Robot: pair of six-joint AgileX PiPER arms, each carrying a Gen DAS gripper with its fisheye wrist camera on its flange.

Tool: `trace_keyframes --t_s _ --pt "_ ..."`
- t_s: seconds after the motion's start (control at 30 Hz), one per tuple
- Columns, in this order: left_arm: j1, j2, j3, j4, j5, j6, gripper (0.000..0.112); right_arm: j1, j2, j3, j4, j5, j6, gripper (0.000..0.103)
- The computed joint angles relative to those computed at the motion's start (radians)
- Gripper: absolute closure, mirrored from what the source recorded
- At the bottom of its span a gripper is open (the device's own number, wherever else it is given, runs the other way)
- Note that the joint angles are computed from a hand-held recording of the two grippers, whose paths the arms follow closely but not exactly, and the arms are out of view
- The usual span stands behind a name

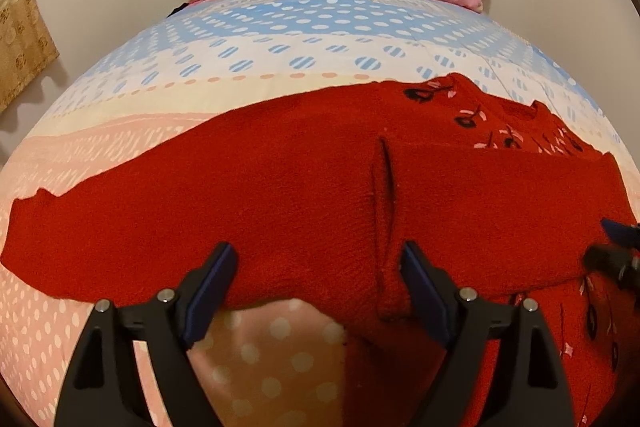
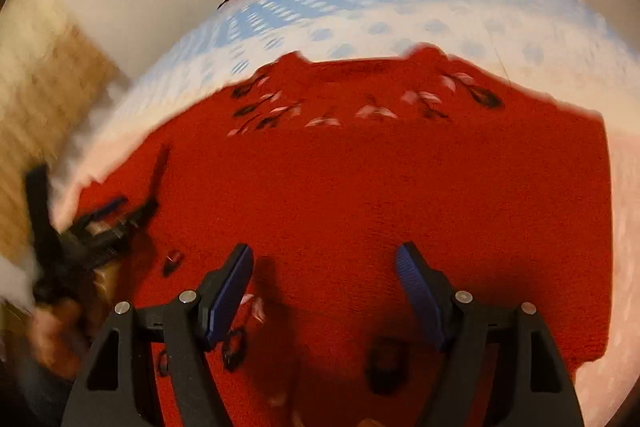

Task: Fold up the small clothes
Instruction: 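Lay the sleeve flat on the body and open the right gripper, then move the left gripper to the other sleeve cuff and grasp it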

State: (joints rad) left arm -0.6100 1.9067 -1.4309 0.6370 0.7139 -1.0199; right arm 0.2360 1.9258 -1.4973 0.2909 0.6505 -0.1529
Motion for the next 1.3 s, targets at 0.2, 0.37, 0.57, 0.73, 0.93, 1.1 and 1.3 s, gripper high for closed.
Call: trace_keyframes --t_s 0.2,0.37,0.57,0.73,0.93,1.1,1.3 --pt "0.005 -0.007 0.012 0.001 -0.026 -0.004 0.023 0.066 -0.015 -0.036 -0.046 -0.034 0.055 0.028" --pt "0.014 -0.084 0.108 0.019 -0.097 -0.028 0.022 0.111 0.057 -0.020 -0.093 -0.094 0.074 0.028" --pt "-0.012 -0.126 0.170 0.162 -0.027 -0.137 0.020 0.149 0.042 0.019 -0.228 -0.149 0.170 0.024" --pt "-0.035 -0.155 0.207 0.262 0.046 -0.190 0.020 0.143 0.057 0.015 -0.212 -0.171 0.155 0.024" --pt "-0.032 -0.229 0.290 0.322 0.088 -0.197 0.017 0.162 0.007 0.088 -0.244 -0.205 0.197 0.024" --pt "0.017 -0.273 0.345 0.328 0.101 -0.180 0.017 0.171 0.009 0.088 -0.291 -0.208 0.235 0.024" --pt "0.086 -0.310 0.402 0.327 0.094 -0.171 0.017 0.176 0.006 0.095 -0.319 -0.215 0.261 0.023"
